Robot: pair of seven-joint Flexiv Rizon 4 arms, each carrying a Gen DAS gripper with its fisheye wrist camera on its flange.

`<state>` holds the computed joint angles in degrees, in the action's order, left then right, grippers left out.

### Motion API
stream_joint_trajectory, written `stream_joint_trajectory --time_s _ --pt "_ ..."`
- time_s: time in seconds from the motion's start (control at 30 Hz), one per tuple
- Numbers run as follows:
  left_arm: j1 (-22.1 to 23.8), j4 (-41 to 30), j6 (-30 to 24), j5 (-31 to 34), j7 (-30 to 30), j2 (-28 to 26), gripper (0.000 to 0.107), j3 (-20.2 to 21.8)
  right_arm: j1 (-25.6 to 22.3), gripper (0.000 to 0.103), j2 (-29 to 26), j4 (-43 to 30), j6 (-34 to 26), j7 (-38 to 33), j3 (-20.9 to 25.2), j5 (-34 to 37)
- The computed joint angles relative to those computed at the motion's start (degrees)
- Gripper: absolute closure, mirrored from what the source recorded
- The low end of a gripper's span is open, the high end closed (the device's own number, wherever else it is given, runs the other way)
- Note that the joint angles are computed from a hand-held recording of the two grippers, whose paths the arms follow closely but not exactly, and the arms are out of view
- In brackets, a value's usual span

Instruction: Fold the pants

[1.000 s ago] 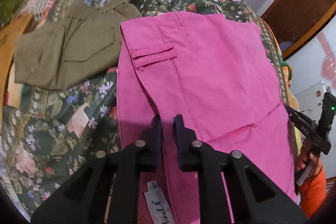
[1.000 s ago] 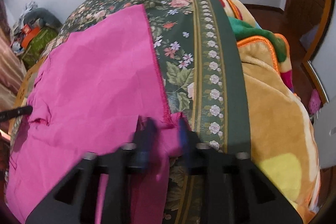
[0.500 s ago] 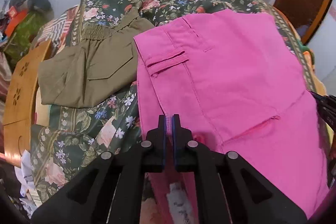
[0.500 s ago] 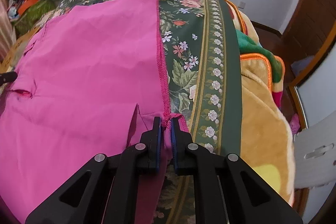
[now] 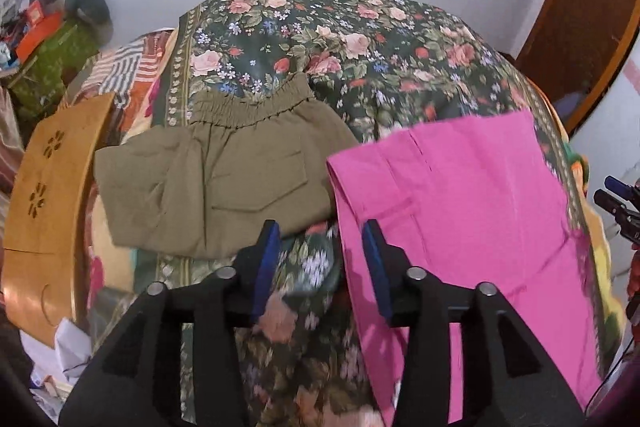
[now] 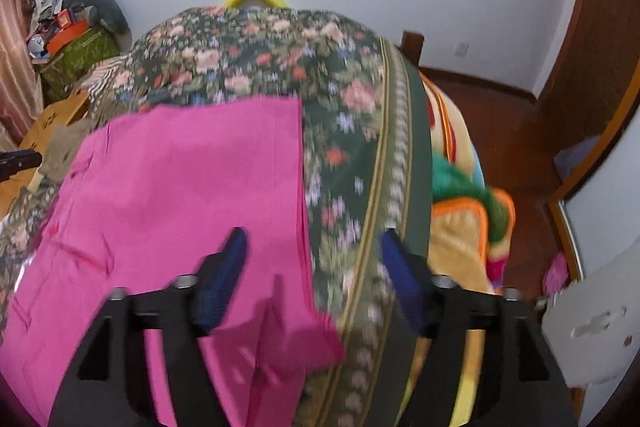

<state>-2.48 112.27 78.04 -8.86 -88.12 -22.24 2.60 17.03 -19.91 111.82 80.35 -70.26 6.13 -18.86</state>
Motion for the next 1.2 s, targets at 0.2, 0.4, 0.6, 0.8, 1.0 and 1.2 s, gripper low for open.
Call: stream_joint_trajectory --time_s 0.2,0.4,0.6,0.8,1.0,1.2 --pt "2.09 -4.0 -1.03 -2.49 2.16 -4.22 0.05 -2.44 0.48 0.03 -6.69 -7.86 0.82 -0.8 0.21 0.61" --pt "1.53 -9.16 -2.53 -2.47 3.07 -9.24 0.049 -1.86 1.11 0.03 -13.19 -15.98 -1.56 -2.59 0.7 1.53" --pt "3.16 -12.07 -2.7 -4.75 5.28 -13.06 0.049 -4.18 0.8 0.03 -18.06 -22.34 -4.85 -3.59 1.58 3.43" --pt "7.67 -12.39 -4.19 -11.15 9.97 -14.82 0.053 -10.29 -3.11 0.056 -20.89 -26.9 -6.54 -7.13 7.83 11.25" --pt "8.1 -11.2 -5.02 -16.25 13.28 -14.08 0.081 -12.21 -0.6 0.096 -19.75 -25.65 -5.72 -7.4 5.21 11.33" --pt "1.8 -12.68 -5.58 -9.14 8.06 -12.15 0.099 -3.79 3.2 0.1 -17.37 -21.96 -2.75 -3.63 -0.48 6.64"
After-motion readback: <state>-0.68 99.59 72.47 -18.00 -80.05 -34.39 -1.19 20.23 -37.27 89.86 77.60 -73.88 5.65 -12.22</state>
